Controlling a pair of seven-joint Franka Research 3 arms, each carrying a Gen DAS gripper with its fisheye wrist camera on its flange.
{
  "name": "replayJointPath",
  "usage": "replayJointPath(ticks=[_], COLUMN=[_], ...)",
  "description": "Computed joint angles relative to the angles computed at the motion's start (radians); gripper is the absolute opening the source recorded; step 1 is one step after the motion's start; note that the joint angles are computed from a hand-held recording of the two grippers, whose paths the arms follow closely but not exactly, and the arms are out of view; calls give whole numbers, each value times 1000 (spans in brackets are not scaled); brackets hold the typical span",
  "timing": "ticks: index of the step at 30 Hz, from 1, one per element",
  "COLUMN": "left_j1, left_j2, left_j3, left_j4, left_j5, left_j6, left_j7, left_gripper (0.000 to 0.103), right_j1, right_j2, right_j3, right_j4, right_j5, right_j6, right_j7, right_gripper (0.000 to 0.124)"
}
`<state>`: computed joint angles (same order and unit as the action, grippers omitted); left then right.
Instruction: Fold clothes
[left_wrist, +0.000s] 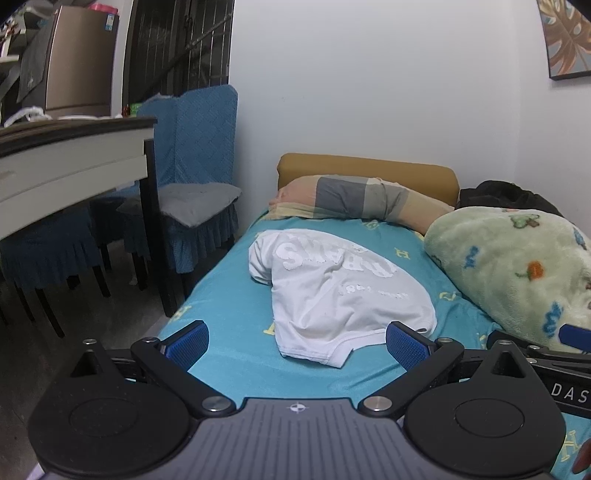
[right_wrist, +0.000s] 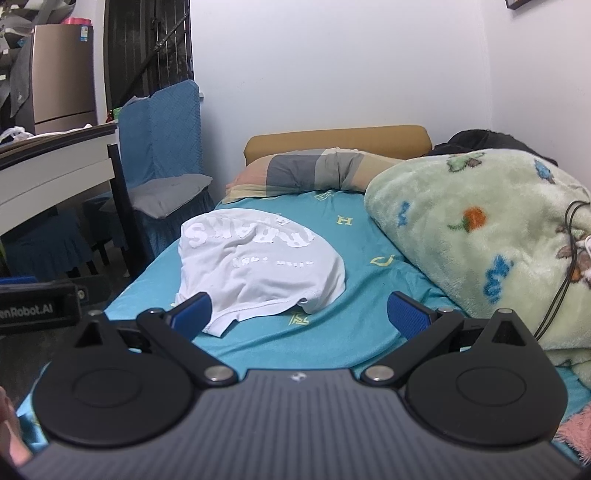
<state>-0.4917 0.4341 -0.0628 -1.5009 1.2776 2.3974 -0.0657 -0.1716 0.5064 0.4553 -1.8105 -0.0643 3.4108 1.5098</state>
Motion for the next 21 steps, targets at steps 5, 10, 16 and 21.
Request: replayJointPath(ticks=[5,10,16,21], left_j1=[5,16,1,42], left_j2=[-5,-3,81,249], left_j3=[-1,3,25,12], left_j4=[-7,-4,115,324], left_j5=[-12,-21,-18,-153], left_j6=[1,17,-36,44], left_j7=[-14,-35,94,466], left_gripper=[103,103,103,103], right_j1=[-12,0,65,16], right_j2=[0,2,11,127], right_j3=[16,0,-80,7], right_j4=[-9,-24,35,255], right_j5=[-3,1,-11,-76], right_j6=[9,120,104,-35], right_j7=[7,81,141,194], right_gripper=[103,103,103,103])
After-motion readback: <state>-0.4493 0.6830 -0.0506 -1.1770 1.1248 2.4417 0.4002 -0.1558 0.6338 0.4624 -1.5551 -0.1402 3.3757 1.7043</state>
